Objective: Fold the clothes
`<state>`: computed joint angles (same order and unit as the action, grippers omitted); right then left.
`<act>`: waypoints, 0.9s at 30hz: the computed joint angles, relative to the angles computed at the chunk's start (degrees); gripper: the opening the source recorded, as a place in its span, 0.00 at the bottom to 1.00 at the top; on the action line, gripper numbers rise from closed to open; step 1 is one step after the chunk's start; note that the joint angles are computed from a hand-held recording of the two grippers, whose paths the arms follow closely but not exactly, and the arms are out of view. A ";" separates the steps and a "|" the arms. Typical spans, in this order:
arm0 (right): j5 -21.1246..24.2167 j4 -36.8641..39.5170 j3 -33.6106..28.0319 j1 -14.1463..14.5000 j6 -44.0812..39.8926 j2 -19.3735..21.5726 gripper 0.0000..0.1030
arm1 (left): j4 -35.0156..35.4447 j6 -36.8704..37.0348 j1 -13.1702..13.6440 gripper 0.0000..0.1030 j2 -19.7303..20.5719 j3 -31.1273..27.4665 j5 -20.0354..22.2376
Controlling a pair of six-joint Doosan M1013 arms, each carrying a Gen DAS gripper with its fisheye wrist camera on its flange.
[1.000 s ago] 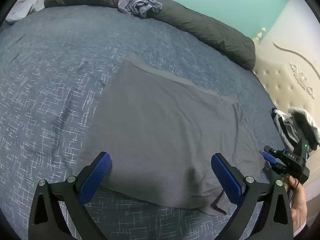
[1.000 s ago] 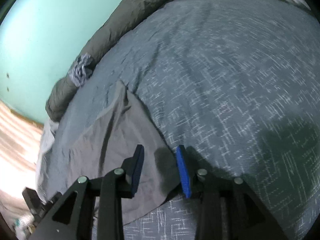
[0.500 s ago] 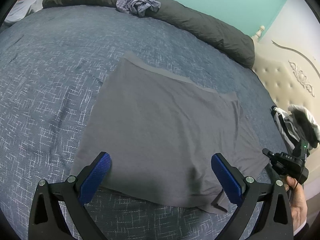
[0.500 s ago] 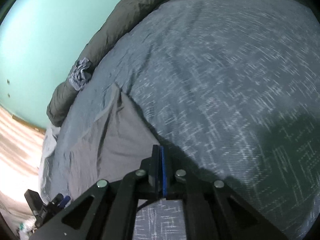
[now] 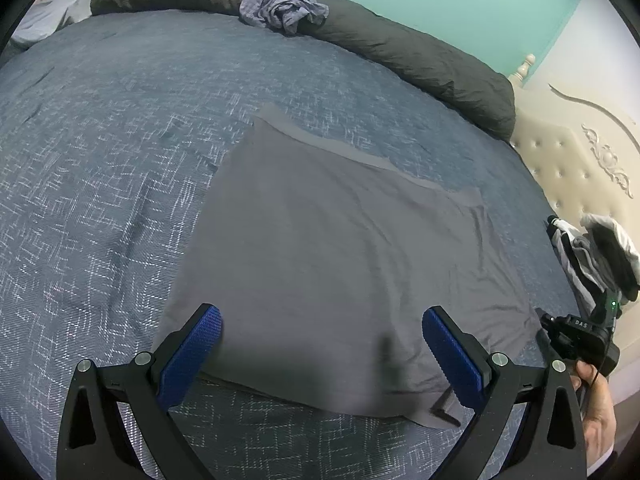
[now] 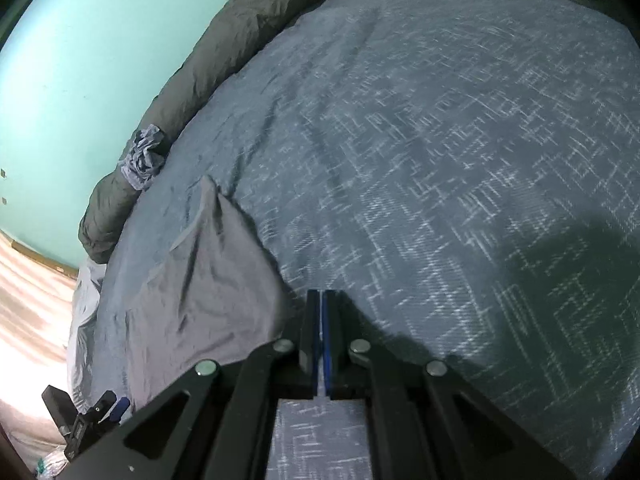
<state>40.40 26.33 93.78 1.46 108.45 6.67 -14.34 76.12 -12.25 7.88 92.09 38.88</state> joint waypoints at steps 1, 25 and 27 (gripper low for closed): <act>0.09 0.87 -0.03 -0.11 -0.11 0.08 0.01 | -0.14 0.12 0.01 1.00 0.00 0.01 0.02; -0.64 3.04 0.69 1.57 -0.67 0.03 0.04 | -0.59 1.10 -0.40 1.00 0.27 -0.04 0.18; -1.95 3.13 1.40 1.39 -0.52 -0.71 0.03 | -0.52 1.05 -0.46 1.00 0.33 -0.09 0.18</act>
